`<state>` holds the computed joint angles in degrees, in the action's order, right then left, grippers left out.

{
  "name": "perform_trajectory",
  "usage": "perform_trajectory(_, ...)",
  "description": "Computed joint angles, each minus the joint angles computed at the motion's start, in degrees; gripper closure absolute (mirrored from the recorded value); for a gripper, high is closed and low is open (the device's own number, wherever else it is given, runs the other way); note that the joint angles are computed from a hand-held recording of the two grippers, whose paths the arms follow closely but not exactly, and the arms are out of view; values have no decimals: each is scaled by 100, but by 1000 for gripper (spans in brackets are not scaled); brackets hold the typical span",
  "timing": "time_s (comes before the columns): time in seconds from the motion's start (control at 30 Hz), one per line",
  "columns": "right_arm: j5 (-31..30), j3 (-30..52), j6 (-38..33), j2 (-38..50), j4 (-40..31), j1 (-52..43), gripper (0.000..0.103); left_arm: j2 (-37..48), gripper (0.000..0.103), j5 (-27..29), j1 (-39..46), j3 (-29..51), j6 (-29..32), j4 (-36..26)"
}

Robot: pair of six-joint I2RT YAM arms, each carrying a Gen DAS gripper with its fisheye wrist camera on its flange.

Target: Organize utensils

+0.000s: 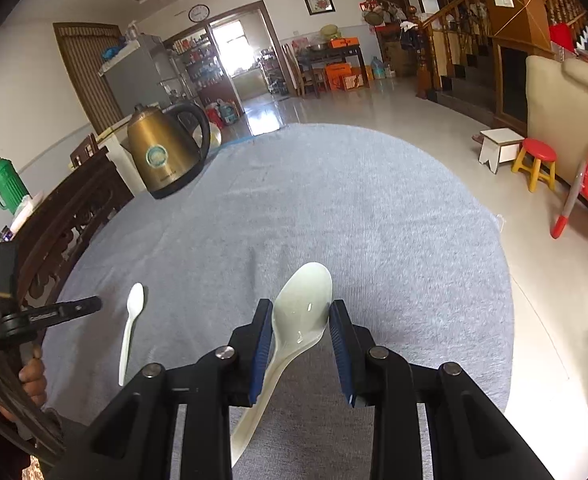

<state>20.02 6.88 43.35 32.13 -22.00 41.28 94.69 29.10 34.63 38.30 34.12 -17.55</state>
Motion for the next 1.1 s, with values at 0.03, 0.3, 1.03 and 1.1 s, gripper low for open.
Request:
perform_trajectory(0.03, -123, -26, -65, 242, 267, -108, 72, 50, 67, -61, -104, -33, -77, 91)
perform_trajectory(0.3, -709, 122, -680, 2710, 2503, -472, 72, 618, 60, -527, -1082, -2, -964, 949)
perform_trajectory(1.03, -1116, 2856, -1734, 6537, 1558, -625, 90, 55, 74, -181, -223, -377, -305, 1098)
perform_trajectory(1.1, -1191, 2713, -1662, 6427, 1663, -704, 92, -60, 74, -51, 35, -351, -179, 910)
